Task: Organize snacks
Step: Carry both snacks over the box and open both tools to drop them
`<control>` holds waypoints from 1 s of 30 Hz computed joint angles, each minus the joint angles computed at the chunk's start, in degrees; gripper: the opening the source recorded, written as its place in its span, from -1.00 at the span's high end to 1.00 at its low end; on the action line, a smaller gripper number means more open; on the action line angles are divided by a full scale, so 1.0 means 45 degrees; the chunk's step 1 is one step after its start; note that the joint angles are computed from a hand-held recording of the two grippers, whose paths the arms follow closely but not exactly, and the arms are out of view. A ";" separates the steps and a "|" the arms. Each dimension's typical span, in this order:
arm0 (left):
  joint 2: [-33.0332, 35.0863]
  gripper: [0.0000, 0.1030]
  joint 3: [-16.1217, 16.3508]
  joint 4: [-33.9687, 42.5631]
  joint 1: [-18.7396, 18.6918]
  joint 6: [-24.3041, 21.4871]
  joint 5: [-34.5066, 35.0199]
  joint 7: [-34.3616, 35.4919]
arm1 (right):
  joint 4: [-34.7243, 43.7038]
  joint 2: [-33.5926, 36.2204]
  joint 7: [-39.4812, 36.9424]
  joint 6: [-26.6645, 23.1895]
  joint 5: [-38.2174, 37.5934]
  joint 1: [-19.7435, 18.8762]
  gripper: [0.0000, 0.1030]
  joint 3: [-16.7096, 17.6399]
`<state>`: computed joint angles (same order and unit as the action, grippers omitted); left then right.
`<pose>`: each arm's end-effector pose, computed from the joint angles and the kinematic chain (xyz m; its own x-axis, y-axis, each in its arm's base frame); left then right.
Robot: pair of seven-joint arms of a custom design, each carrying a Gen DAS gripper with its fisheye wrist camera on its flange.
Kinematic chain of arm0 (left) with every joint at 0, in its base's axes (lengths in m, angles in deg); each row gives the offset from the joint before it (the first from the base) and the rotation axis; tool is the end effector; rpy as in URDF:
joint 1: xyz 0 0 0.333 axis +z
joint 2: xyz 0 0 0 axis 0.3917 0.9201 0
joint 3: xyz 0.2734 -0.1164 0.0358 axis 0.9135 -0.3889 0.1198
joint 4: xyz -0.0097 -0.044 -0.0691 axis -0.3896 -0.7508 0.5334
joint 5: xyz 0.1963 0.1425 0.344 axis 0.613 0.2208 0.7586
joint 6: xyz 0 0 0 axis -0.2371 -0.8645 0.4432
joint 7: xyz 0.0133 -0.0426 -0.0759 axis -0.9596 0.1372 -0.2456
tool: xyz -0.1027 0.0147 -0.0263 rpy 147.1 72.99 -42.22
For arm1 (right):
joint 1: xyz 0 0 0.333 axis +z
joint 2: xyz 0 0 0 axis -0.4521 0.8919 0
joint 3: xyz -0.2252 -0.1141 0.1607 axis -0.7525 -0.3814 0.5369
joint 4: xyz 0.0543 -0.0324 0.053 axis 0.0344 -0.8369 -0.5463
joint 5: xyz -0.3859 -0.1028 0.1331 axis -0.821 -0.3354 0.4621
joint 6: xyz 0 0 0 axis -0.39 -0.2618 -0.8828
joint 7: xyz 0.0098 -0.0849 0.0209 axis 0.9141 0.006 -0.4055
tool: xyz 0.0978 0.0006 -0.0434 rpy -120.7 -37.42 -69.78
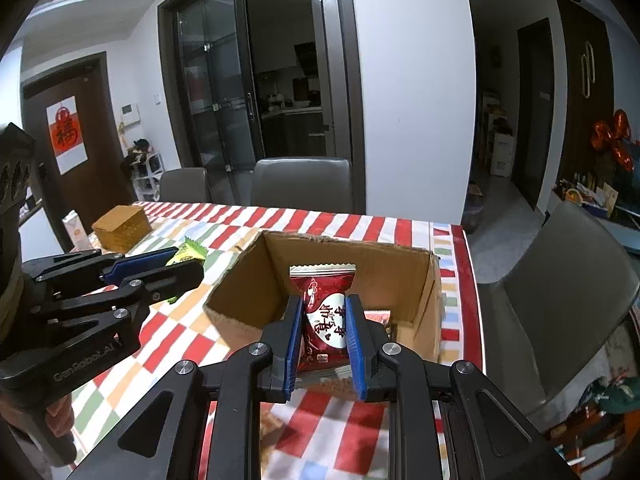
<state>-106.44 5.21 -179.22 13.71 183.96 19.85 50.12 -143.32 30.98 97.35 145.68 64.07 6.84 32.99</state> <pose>0.4039 -0.3419 0.5998 -0.0007 -0.9999 0.0126 -0.6116 -0.0096 -0.7911 0.4538 0.1968 0.5768 0.5281 -0.8466 -0.0665 -0.5023 -0.2483 -0.8283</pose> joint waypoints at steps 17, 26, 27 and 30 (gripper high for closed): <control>0.1999 0.20 0.1075 0.1436 -0.0320 -0.0658 0.0310 -0.0184 | 0.2187 0.2298 0.1464 -0.0667 -0.1636 -0.2126 0.26 0.1618; 0.0095 0.05 0.0148 0.0000 -0.0545 -0.1547 0.1247 -0.1175 | -0.0073 0.0016 0.0525 0.0263 -0.1552 -0.1044 0.26 0.0795; -0.0113 0.05 0.0008 -0.0118 -0.0577 -0.1748 0.1232 -0.1271 | -0.0231 -0.0194 0.0432 0.0271 -0.1512 -0.0848 0.26 0.0634; -0.0877 0.02 -0.0281 -0.0659 -0.0708 -0.2022 0.1090 -0.1609 | -0.0962 -0.1131 0.0209 0.0250 -0.1421 -0.0357 0.26 0.0279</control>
